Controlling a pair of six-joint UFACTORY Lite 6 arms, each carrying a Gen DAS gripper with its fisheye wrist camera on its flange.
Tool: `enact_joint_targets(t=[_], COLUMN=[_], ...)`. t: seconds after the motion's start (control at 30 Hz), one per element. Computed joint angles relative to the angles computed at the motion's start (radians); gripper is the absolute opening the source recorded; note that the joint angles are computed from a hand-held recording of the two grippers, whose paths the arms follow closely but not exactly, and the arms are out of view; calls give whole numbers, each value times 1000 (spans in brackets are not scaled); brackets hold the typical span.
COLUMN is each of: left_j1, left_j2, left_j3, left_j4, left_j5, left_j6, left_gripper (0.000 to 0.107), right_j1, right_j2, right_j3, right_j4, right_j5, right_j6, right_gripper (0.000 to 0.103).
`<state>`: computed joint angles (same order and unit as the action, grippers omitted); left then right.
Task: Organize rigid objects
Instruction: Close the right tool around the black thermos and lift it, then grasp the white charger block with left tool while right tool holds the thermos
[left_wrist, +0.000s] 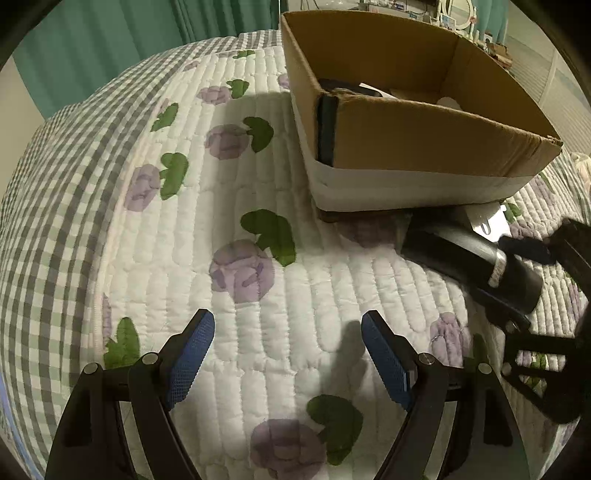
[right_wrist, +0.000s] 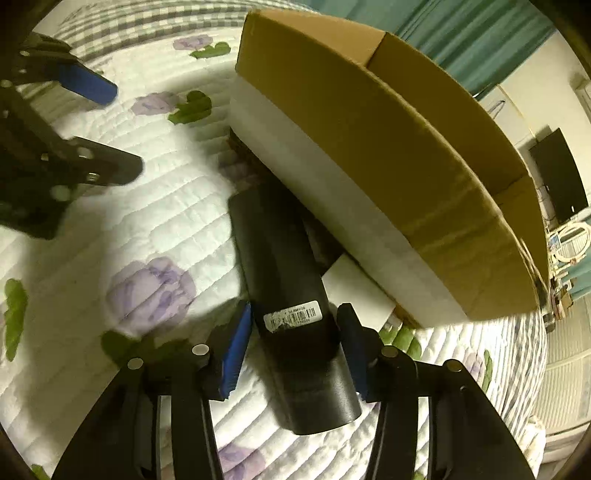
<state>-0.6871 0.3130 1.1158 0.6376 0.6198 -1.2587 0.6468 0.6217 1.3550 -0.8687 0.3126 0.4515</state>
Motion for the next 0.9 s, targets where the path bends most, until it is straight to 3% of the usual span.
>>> enact_joint_targets(t=[0.13,0.33,0.57,0.9], left_j1=[-9,-40,-107,-118], left_j2=[43,128,296,573], left_j3=[54,182,415,804], left_j4=[8,-3,-24,-95], left_j5=[4,31,63,98], left_j6=[9,23,42,120], left_gripper=[84,84,84,84], right_j1=[-26,-133,-305,-497], right_j2=[-169,-381,-513,-451], right_j3=[-189,-348,-453,-361], right_j4=[-5,382,613,1000], right_j5=[-63,-92,-57,-69], right_j6=[51,-249,-380,-756], right_gripper=[43,43,43,43])
